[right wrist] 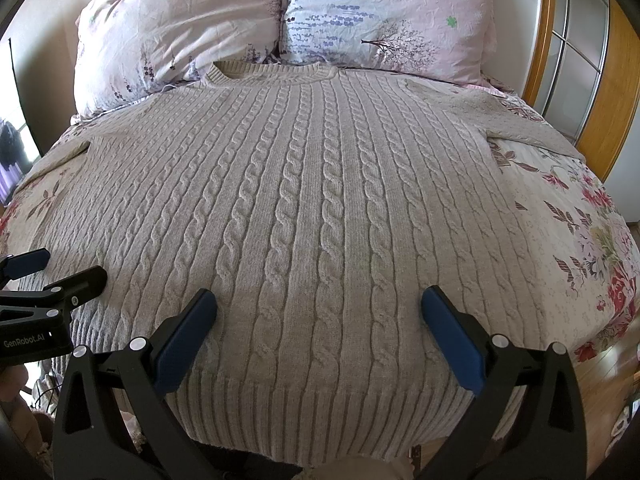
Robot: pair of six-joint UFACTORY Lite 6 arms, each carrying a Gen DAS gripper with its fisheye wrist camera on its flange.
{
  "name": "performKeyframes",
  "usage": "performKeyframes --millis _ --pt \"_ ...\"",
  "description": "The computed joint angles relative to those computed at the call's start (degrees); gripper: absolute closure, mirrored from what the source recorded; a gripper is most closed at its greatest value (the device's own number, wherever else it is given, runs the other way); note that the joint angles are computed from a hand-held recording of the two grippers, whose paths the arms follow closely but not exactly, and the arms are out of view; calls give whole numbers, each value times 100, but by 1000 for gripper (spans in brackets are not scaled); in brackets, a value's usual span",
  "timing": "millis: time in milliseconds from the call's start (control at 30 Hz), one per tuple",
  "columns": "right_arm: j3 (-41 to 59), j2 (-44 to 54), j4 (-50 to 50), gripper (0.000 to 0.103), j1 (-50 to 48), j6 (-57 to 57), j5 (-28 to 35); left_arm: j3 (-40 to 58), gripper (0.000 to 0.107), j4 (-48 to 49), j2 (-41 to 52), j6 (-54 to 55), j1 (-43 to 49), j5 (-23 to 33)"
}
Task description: Fold small clothes
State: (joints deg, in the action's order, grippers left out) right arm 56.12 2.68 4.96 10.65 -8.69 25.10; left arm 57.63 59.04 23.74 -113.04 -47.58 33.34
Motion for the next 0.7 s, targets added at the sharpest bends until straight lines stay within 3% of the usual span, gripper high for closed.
performKeyframes --millis 700 --pt "-50 -22 8 1 1 -10 -37 1 6 8 1 -8 -2 4"
